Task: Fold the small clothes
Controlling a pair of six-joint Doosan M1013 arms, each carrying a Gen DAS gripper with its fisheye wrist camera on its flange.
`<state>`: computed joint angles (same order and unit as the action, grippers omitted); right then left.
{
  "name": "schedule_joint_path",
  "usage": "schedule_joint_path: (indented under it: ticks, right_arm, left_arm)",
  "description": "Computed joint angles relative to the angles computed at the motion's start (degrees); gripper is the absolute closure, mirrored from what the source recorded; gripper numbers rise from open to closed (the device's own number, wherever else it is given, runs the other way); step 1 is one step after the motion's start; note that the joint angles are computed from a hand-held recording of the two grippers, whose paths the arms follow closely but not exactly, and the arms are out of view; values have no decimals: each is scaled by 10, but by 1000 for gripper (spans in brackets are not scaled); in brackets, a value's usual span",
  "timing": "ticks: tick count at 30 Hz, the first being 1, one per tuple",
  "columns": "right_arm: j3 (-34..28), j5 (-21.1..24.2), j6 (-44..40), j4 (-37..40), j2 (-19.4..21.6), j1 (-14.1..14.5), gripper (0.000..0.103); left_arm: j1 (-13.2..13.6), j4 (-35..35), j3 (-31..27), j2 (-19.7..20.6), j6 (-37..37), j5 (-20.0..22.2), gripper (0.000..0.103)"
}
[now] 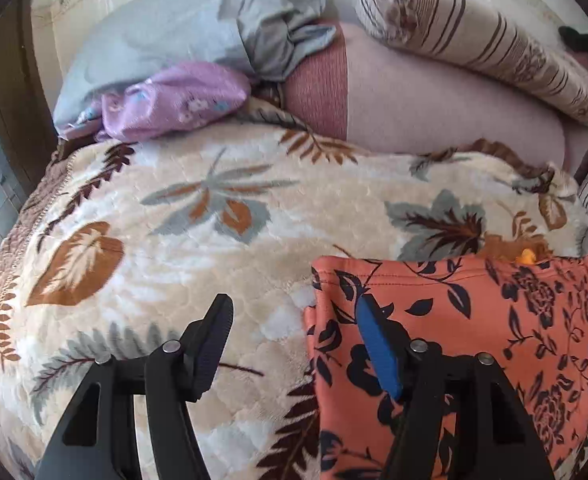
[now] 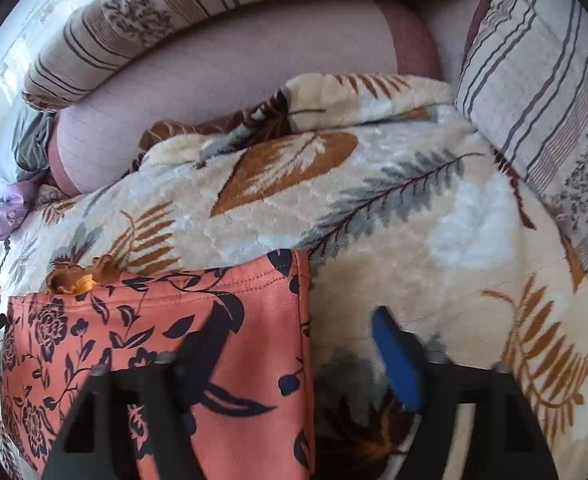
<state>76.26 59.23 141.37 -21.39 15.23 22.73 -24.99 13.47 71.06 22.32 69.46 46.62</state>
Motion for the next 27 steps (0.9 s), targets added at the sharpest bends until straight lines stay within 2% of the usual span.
schedule_joint_path:
  ticks: [2,6,8,10,11,13,15,17,18,20,23,25,26,27]
  right_arm:
    - [16,-22,20,6,-28,7,20]
    - [89,-118,95,63,-105,24,20]
    - [141,-184,156,98,-138,42,17]
    - [190,-223,208,148,-160,59,17]
    - [212,-239,235,167,-165,66,17]
    - [248,-267,280,208,-167,71,17]
    - [272,-311,369,161,-171,77,17]
    - [268,-327,419,110,-168,78,16]
    - [265,-338,410,120,-164,73,16]
    - [254,-314,433,128,-152,67,16]
    - [246,-298,540,45,-142,73,17]
    - [237,-293,570,12,-133,72,19]
    - [238,-293,575,10,-131,69,28]
    - [235,-291,560,27,-125,63,47]
  left_arm:
    - [6,-14,37,-37,-15,-19,37]
    - [27,-116,140,-121,-60,-75,32]
    - [32,-184,201,-160,-97,-110,29]
    - [32,-260,249,-183,-118,-133,28]
    - [27,-278,267,-187,-139,-142,28]
    - [20,-316,280,-182,-168,-132,28]
    - [15,-365,286,-173,-148,-150,28]
    - [8,-345,277,-163,-175,-163,28]
    - [6,-339,271,-157,-183,-170,28]
    - [5,-320,256,-141,-220,-170,28]
    - [-3,-250,247,-130,-303,-178,28]
    - [-4,-228,239,-125,-316,-170,29]
    - [-5,-222,231,-120,-311,-156,46]
    - [-3,-220,216,-112,-291,-124,74]
